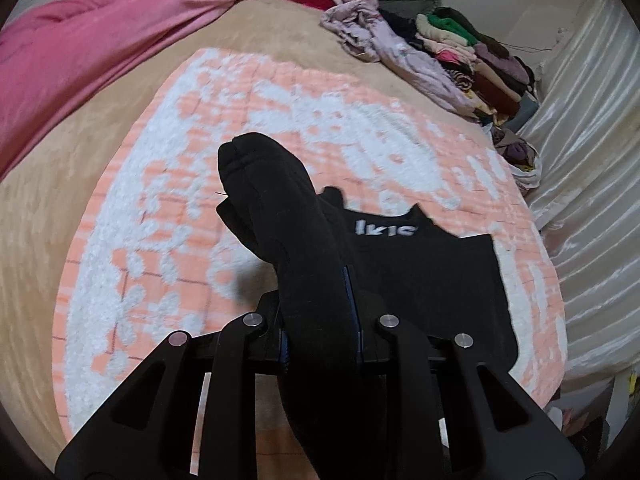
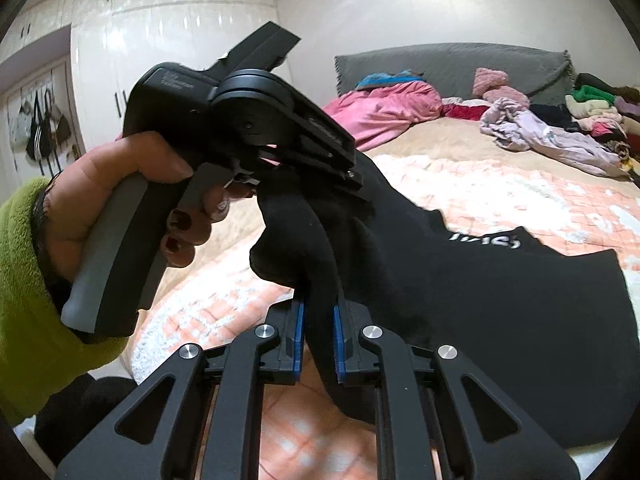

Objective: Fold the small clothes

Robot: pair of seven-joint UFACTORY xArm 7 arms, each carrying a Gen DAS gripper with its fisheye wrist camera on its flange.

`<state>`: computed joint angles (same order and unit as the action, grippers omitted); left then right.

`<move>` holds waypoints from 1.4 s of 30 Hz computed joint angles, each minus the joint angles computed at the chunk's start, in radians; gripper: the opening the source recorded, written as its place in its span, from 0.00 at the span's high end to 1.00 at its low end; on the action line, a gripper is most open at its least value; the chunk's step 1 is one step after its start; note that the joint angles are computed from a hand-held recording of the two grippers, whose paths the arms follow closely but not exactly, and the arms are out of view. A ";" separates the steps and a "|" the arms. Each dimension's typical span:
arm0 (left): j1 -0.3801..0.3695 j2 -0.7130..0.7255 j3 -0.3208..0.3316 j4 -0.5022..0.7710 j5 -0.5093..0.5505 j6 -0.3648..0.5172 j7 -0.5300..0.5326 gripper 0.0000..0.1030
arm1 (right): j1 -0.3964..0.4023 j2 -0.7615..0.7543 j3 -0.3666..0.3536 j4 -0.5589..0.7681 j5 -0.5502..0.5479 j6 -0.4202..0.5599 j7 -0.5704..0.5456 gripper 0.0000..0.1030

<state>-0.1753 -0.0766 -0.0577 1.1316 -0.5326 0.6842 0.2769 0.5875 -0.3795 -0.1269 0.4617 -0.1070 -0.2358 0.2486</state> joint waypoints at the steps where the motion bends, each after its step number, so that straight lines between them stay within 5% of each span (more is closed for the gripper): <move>1: -0.006 -0.003 -0.008 0.005 0.005 -0.003 -0.010 0.87 | 0.002 -0.015 -0.011 -0.011 0.001 -0.006 0.003 0.90; 23: -0.180 0.128 -0.132 0.165 0.206 -0.041 -0.215 0.87 | -0.127 -0.388 -0.134 -0.275 0.084 0.011 -0.038 0.92; 42: -0.288 0.323 -0.157 0.293 0.437 -0.013 -0.396 0.84 | -0.191 -0.481 -0.212 -0.374 0.211 0.084 -0.142 0.92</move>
